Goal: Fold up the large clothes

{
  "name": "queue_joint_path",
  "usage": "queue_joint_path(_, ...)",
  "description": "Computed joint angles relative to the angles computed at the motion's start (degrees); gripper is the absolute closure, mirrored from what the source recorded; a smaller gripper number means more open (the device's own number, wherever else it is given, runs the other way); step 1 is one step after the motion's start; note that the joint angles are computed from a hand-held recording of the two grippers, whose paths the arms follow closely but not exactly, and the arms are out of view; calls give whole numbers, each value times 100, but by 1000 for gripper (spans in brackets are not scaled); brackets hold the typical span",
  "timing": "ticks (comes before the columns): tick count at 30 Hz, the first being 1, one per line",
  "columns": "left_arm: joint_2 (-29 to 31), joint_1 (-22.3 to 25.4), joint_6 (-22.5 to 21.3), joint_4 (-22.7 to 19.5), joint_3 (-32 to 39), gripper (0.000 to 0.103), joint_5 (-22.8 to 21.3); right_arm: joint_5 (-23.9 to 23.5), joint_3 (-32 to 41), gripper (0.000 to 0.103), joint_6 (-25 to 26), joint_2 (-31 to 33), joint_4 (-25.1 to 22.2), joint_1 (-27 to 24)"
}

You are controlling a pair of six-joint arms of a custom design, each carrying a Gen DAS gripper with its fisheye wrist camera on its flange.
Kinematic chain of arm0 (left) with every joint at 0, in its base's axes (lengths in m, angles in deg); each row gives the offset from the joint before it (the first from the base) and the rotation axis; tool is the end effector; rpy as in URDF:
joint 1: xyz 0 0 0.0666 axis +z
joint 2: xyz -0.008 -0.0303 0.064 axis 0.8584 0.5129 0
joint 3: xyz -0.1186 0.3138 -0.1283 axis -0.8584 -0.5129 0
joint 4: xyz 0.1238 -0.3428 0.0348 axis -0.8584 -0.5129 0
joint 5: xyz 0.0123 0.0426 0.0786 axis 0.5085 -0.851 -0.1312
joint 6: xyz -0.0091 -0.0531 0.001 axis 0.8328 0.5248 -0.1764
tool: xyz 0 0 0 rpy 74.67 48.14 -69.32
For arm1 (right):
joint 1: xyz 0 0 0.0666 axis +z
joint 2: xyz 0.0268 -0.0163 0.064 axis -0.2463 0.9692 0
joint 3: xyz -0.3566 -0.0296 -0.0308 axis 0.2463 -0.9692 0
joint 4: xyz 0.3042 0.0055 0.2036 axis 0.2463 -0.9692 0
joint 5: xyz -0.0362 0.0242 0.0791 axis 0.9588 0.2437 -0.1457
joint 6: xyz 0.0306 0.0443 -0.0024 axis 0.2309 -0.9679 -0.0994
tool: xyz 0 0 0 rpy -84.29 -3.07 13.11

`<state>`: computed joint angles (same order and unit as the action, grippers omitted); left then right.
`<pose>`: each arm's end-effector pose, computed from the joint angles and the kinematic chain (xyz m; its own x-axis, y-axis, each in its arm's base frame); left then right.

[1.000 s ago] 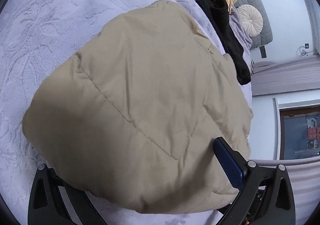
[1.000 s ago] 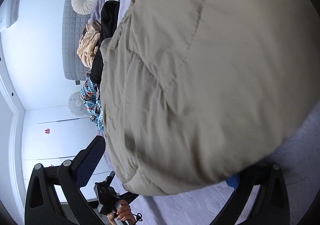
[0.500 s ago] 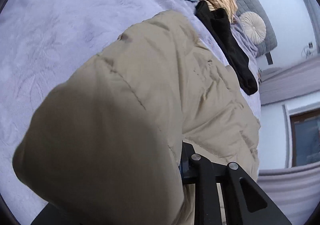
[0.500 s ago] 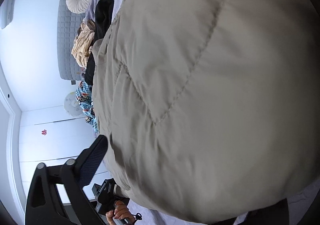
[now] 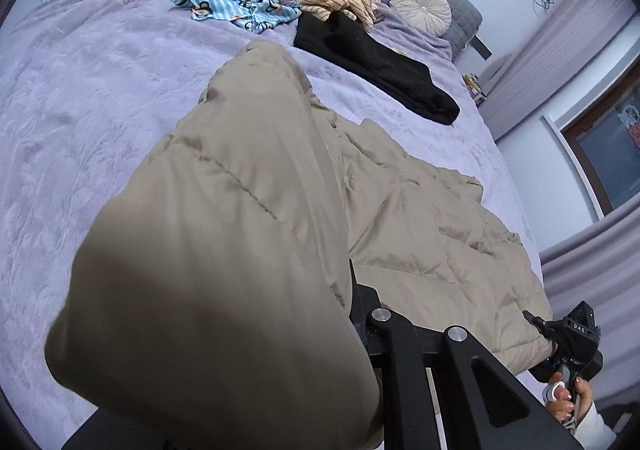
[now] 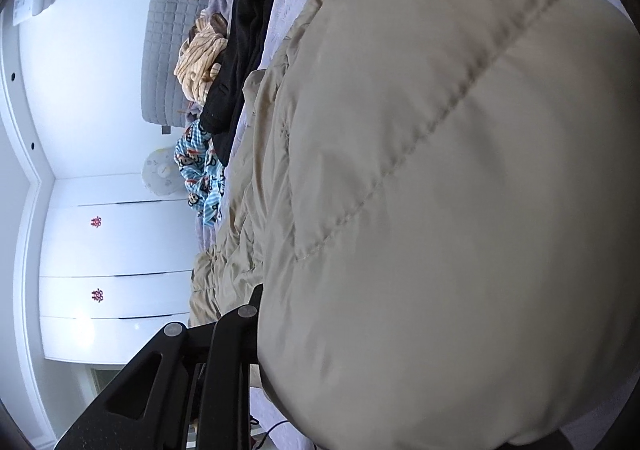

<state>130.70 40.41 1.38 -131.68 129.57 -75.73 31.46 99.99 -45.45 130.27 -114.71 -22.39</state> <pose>0.5371 -0.1852 0.4080 -0.7811 -0.4520 -0.4308 -0.2305 0.8499 -0.4738 0.6253 -0.0612 0.3608 -0.8836 0.4675 0.0256 0.2720 0.4680 0.8408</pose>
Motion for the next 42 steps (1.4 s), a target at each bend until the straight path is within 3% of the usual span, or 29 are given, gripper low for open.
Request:
queue_joint_path(5, -1025, -131, -58, -289, -1172, 85, 348, -29, -1515, 79, 150, -1070, 69, -108)
queue_joint_path(8, -1599, -188, 138, -505, -1813, 85, 645, -56, -2438, 79, 102, -1745, 59, -221)
queue_joint_path(12, -1982, -239, 290, -666, -2472, 85, 945, 189, -3441, 78, 37, -2503, 14, -321)
queue_joint_path(15, -2093, -263, 312, -636, -2706, 84, 1033, 374, -3897, 76, -262, -2720, 369, -310)
queue_joint_path(17, -2120, -261, 315, -713, -2718, 76, 1015, 518, -3932, 73, -302, -2727, 455, -278)
queue_joint_path(19, -2131, -270, 282, -983, -2659, 56, 861, 715, -3830, 69, -213, -2700, 338, -225)
queue_joint_path(21, -2268, -247, 259, -1123, -2710, 55, 827, 1031, -3705, 55, -209, -2751, 94, -188)
queue_joint_path(25, -2588, -224, -52, -1538, -2726, 55, 774, 1342, -3737, 36, -216, -3163, -249, -241)
queue_joint_path(28, -2889, -270, -106, -1850, -2814, 55, 583, 1544, -3695, 33, -27, -3425, -614, -269)
queue_joint_path(31, -3298, -407, 241, -2104, -3057, 55, 271, 1762, -3419, 33, 81, -3448, -950, -104)
queue_joint_path(37, -3702, -952, 1220, -2630, -3266, 55, -393, 2157, -3195, 33, 1196, -3572, -1692, -94)
queue_joint_path(42, -3609, -1528, 1853, -2943, -3018, 55, -759, 2252, -3295, 33, 2271, -3897, -2261, -492)
